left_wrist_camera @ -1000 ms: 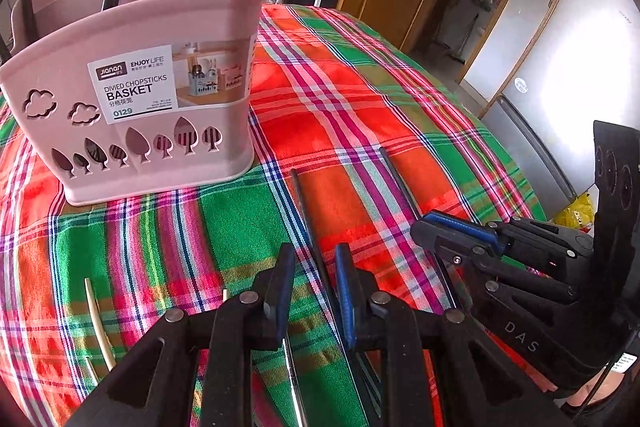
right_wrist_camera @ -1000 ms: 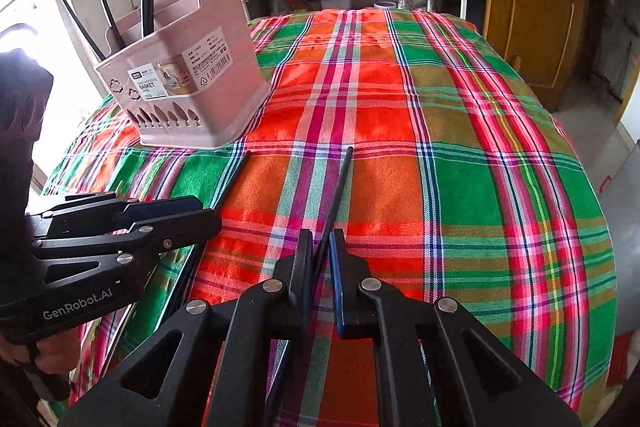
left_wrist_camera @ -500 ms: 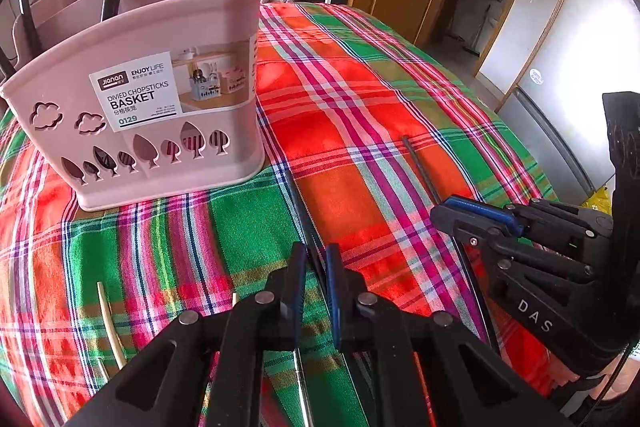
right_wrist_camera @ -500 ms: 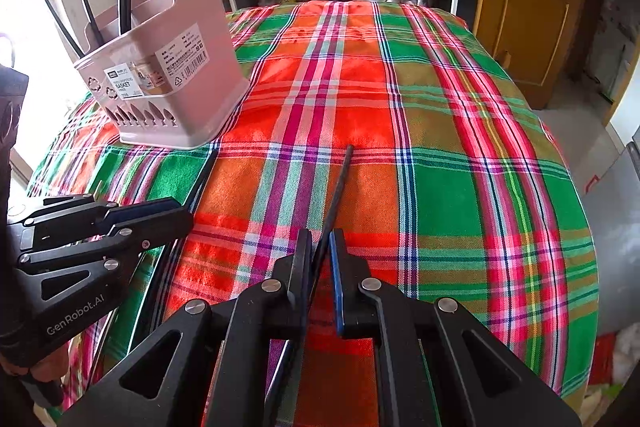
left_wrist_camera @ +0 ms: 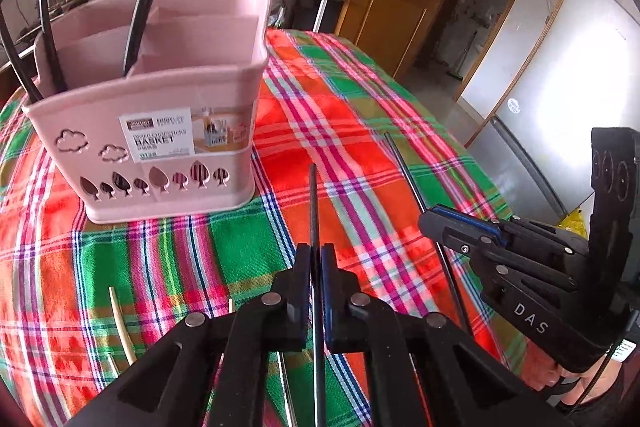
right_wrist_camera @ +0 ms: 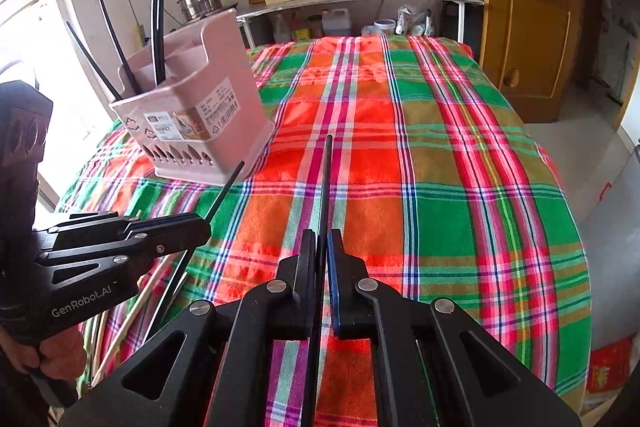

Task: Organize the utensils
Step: 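Lift the dark chopsticks upright and carry both tools over the pink basket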

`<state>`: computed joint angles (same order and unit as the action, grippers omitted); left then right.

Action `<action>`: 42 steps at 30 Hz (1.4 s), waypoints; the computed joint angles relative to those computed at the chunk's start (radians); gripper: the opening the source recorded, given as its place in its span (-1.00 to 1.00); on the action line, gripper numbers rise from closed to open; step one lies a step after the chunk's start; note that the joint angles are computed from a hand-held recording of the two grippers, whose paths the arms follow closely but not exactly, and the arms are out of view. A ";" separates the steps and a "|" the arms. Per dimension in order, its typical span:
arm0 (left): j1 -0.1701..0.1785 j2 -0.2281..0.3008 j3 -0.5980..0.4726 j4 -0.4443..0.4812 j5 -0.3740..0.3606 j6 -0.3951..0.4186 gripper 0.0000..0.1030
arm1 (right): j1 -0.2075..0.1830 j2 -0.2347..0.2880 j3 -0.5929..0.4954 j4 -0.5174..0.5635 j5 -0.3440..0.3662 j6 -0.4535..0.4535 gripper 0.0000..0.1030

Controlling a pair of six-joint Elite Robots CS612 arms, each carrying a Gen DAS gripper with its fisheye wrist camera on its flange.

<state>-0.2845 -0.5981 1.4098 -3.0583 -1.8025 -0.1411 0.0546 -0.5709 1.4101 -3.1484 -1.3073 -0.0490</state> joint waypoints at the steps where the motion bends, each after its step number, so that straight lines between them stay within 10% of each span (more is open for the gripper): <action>1: 0.003 -0.006 0.005 -0.012 -0.014 0.000 -0.91 | -0.001 -0.005 0.006 -0.015 0.005 0.001 -0.89; 19: 0.028 -0.119 0.119 -0.243 -0.053 0.026 -0.92 | -0.013 -0.080 0.106 -0.262 0.073 0.039 -0.90; 42: 0.064 -0.192 0.197 -0.282 -0.008 0.035 -0.92 | 0.008 -0.110 0.131 -0.324 0.138 0.007 -0.90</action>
